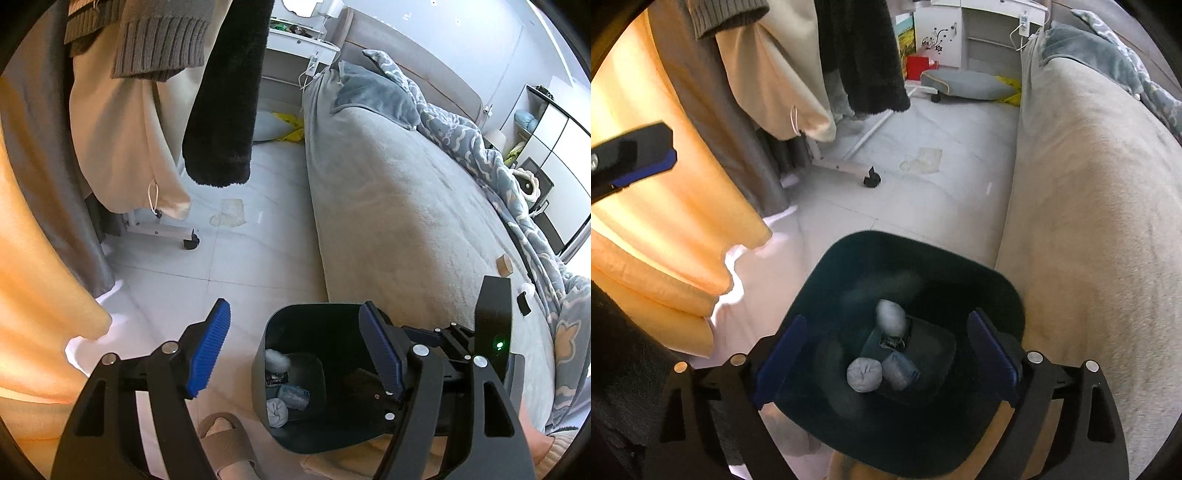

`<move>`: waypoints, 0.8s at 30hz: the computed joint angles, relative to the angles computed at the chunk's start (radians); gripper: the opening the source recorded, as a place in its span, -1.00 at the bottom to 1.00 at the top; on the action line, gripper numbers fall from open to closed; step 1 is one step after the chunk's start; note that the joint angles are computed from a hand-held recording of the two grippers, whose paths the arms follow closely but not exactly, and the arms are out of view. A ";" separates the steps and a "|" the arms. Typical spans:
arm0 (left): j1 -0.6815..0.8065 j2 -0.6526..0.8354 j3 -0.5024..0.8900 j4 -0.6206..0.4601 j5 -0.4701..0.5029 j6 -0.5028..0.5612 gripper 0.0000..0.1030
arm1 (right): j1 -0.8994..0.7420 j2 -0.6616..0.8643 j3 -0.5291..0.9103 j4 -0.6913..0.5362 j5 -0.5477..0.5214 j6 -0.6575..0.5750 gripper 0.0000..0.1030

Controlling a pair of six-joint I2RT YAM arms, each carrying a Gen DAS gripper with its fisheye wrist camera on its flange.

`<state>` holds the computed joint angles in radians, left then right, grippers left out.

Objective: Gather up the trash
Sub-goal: 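Open both grippers over the wastebasket, dropping the bubble wrap and tissue ball, then move both grippers back over the bed toward the remaining trash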

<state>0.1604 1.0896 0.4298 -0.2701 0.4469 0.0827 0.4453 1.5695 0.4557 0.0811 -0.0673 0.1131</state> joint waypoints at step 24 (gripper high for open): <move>-0.588 0.015 0.013 0.148 -0.352 -0.308 0.63 | -0.617 -0.730 -0.012 -0.387 -0.259 -0.280 0.89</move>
